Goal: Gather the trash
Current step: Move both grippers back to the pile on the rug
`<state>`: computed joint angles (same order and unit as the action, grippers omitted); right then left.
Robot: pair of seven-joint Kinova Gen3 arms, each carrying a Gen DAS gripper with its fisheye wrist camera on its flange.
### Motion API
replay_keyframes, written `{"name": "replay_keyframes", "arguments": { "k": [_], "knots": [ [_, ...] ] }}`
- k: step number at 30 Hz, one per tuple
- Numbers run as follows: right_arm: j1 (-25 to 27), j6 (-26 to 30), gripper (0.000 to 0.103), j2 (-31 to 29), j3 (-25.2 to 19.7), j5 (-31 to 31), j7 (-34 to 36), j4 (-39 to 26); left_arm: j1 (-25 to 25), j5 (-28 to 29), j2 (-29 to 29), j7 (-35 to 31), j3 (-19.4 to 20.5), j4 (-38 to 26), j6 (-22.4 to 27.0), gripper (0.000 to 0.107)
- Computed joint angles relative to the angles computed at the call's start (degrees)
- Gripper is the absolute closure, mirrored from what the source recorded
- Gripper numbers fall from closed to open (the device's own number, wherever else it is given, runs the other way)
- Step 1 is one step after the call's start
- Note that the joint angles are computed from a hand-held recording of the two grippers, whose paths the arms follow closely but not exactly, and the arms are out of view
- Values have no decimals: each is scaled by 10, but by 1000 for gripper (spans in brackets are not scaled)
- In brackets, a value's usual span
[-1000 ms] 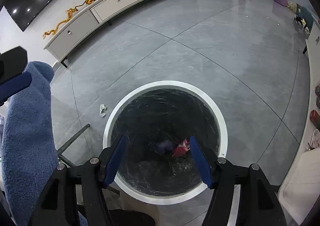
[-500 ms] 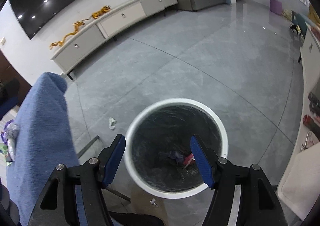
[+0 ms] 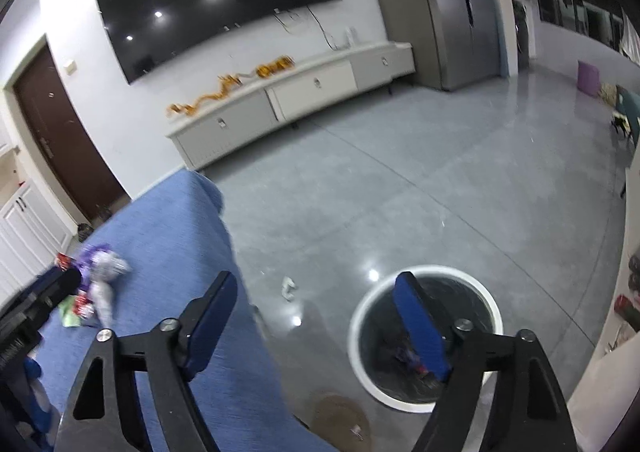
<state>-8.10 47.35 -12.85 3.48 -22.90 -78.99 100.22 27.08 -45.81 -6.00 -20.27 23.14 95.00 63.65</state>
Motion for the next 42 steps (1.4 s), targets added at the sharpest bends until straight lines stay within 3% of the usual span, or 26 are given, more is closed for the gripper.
{"name": "replay_keyframes", "arguments": {
  "k": [4, 8, 11, 18, 26, 31, 35, 37, 42],
  "knots": [
    [-14, -26, 9, -24, -43, 19, -49, 2, -14, -42, -45, 67, 27, 50, 45, 38],
    [-32, -39, 0, -34, -96, 71, -108, -11, -49, -45, -100, 111, 42, 96, 50, 38],
    [-47, -47, 0, -39, -142, 123, -154, -24, -72, -33, -148, 121, 35, 130, 34, 38],
    [-103, -78, 0, -20, -197, 188, -201, -28, -101, 35, -243, 77, -13, 188, 26, 38],
    [-192, -47, 0, 44, -182, 144, -156, -43, -105, 99, -331, -27, -107, 239, 26, 38],
    [-210, -33, 0, 84, -161, 84, -101, -53, -101, 121, -358, -89, -184, 263, -25, 39],
    [-201, -32, 2, 109, -146, 28, -51, -63, -98, 131, -350, -145, -237, 255, -72, 39],
    [-192, -21, 16, 130, -140, -10, -19, -76, -104, 136, -336, -168, -258, 244, -95, 39],
    [-171, 2, 25, 172, -147, -49, 23, -103, -109, 156, -280, -231, -324, 217, -166, 44]
  ]
}}
